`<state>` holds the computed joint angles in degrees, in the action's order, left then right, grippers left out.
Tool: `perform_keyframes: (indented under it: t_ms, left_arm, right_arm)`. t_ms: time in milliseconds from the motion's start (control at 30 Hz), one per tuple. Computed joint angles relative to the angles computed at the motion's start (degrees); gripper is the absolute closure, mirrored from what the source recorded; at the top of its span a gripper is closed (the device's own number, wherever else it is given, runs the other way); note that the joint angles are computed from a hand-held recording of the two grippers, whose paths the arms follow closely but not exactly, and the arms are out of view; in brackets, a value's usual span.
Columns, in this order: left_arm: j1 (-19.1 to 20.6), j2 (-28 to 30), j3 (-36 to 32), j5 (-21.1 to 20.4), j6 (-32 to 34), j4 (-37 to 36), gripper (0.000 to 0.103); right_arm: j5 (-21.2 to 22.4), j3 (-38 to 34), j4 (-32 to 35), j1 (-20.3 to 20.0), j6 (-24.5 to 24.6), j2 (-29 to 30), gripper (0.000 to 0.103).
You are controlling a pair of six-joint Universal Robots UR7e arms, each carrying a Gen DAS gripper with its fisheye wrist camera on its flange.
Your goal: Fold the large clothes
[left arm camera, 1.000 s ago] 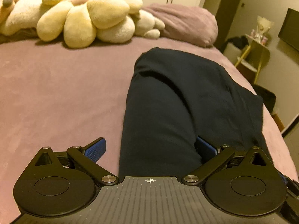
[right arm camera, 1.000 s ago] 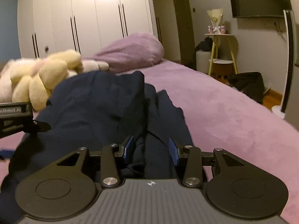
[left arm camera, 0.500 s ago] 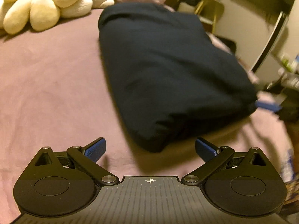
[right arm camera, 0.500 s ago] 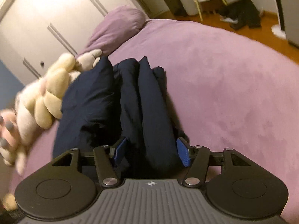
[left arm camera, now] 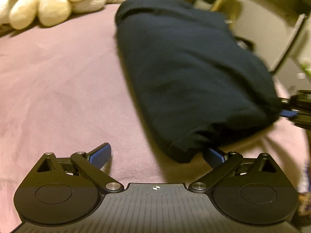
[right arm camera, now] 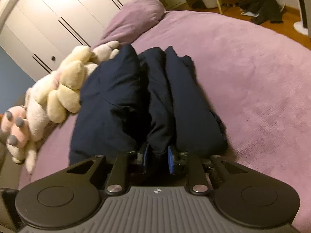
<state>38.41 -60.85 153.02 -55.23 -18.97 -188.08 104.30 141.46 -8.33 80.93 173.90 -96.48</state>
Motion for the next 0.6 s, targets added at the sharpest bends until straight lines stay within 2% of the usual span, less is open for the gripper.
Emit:
perform_keyframes:
  t_ms: [67,133,200,267,300,333,367,400,433,467,533,600]
  left_arm:
    - [2.7,-5.4,1.2,-3.7,3.9,-1.2,0.000]
    - [5.7,-8.4,1.6,-6.8,5.1,-4.9,0.000]
    - [9.4,-7.9,-0.4,-8.5,4.3,-7.9,0.000]
    - [12.6,-4.6,-3.6,-9.6,3.1,-10.8,0.000]
    - [14.4,-2.7,-5.7,-11.1,2.6,-11.4,0.000]
    - [16.1,-0.9,-7.6,-12.9,1.9,-11.8,0.000]
    - [17.4,0.9,-9.5,-14.5,0.9,-12.2,0.000]
    - [18.5,3.1,-11.3,-15.7,-0.2,-13.1,0.000]
    - [19.3,4.7,-12.5,-17.2,-0.8,-14.3,0.000]
    - [20.7,6.4,-13.9,-19.9,-0.9,-15.8,0.000]
    - [22.5,8.2,-16.4,-22.7,-1.6,-15.6,0.000]
    - [23.9,9.4,-18.6,-24.9,-2.8,-13.9,0.000]
  right_arm:
    - [-2.5,-0.9,3.4,-2.0,-0.5,-1.4,0.083]
    - [-6.3,-1.0,6.0,-4.8,-2.0,-4.7,0.074]
    - [-10.3,0.4,6.4,-8.3,-3.9,-9.7,0.065]
    - [-12.8,-0.4,7.7,-11.4,-4.1,-11.6,0.053]
    - [-14.6,-1.8,9.1,-13.1,-3.7,-10.8,0.052]
    - [-18.8,-3.6,11.6,-16.1,-4.1,-9.4,0.050]
    - [-22.9,-5.1,13.5,-18.7,-4.4,-7.7,0.044]
    - [-25.5,-7.1,15.0,-20.4,-3.5,-5.4,0.040]
    - [-26.9,-8.9,16.0,-21.3,-2.3,-3.1,0.039]
    - [-28.0,-10.3,16.6,-21.9,-1.7,-1.3,0.039]
    - [-28.3,-13.6,17.7,-21.6,-0.1,2.6,0.038]
    - [-24.6,-16.6,18.0,-19.6,1.3,6.7,0.038]
